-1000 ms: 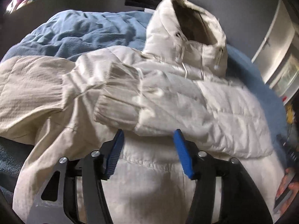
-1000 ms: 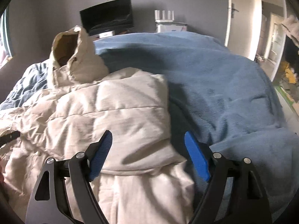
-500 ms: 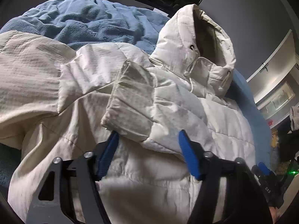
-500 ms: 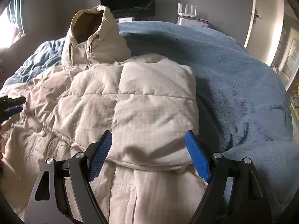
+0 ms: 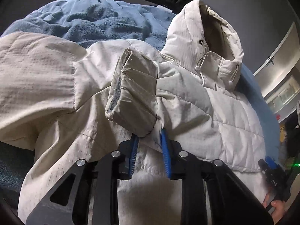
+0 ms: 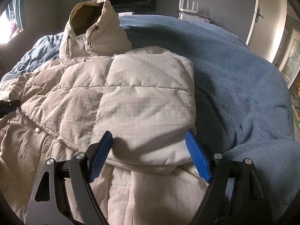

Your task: Fold large clothes

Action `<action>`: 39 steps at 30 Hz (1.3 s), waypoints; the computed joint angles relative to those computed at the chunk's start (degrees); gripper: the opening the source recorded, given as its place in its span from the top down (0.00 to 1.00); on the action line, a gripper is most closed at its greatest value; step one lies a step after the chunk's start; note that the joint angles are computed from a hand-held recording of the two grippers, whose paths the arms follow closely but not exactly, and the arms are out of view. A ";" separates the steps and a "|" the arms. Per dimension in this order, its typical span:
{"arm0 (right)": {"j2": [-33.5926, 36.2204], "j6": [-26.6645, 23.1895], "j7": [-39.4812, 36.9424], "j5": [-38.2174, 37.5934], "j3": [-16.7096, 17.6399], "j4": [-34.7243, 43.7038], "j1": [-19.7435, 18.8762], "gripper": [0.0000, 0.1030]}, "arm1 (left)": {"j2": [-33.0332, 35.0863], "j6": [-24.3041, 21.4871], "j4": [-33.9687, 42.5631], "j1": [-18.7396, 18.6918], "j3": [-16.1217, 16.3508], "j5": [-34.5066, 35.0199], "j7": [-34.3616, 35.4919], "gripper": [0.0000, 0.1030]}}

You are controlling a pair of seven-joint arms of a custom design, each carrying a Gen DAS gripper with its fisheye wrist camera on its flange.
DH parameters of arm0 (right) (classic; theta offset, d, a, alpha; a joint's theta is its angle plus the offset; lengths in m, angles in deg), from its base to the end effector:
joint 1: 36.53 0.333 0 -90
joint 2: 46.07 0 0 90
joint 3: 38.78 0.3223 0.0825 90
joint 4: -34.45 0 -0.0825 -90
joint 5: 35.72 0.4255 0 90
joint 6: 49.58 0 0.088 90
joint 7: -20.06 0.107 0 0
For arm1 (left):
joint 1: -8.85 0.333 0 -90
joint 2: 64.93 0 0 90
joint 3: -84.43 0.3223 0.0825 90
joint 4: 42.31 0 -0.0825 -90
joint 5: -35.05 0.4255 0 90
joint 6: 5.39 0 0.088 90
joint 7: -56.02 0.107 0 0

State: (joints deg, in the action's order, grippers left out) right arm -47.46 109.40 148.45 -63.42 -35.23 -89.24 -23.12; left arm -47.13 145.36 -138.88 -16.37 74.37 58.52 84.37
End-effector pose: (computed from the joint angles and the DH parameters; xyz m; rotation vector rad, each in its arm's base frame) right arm 0.5777 0.1976 0.4620 -1.8339 1.7924 -0.6453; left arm 0.5996 -0.4191 0.4820 -2.1410 1.7616 -0.9355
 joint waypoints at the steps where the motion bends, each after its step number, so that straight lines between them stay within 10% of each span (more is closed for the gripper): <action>1: -0.16 0.45 0.23 -0.02 -0.07 -0.21 -0.07 0.26 | -0.33 -0.37 -0.06 -0.53 0.54 1.24 -1.09 0.68; 3: -0.65 1.73 1.89 -1.07 -0.17 -0.79 -0.39 0.26 | -1.20 -2.05 -0.06 -2.16 2.18 5.87 -5.30 0.48; 13: -4.32 7.85 24.30 -16.45 0.75 -2.78 -6.02 0.26 | -0.38 -2.91 3.91 -1.44 0.23 15.78 -6.34 0.43; 23: 2.77 1.97 -13.37 15.40 0.23 2.15 0.29 0.19 | 9.69 -12.52 15.18 -6.01 0.82 10.77 10.86 0.34; 39: 5.16 -1.15 -13.53 16.00 -1.13 3.40 2.02 0.14 | 5.36 -14.05 11.18 -8.83 2.44 17.33 4.68 0.20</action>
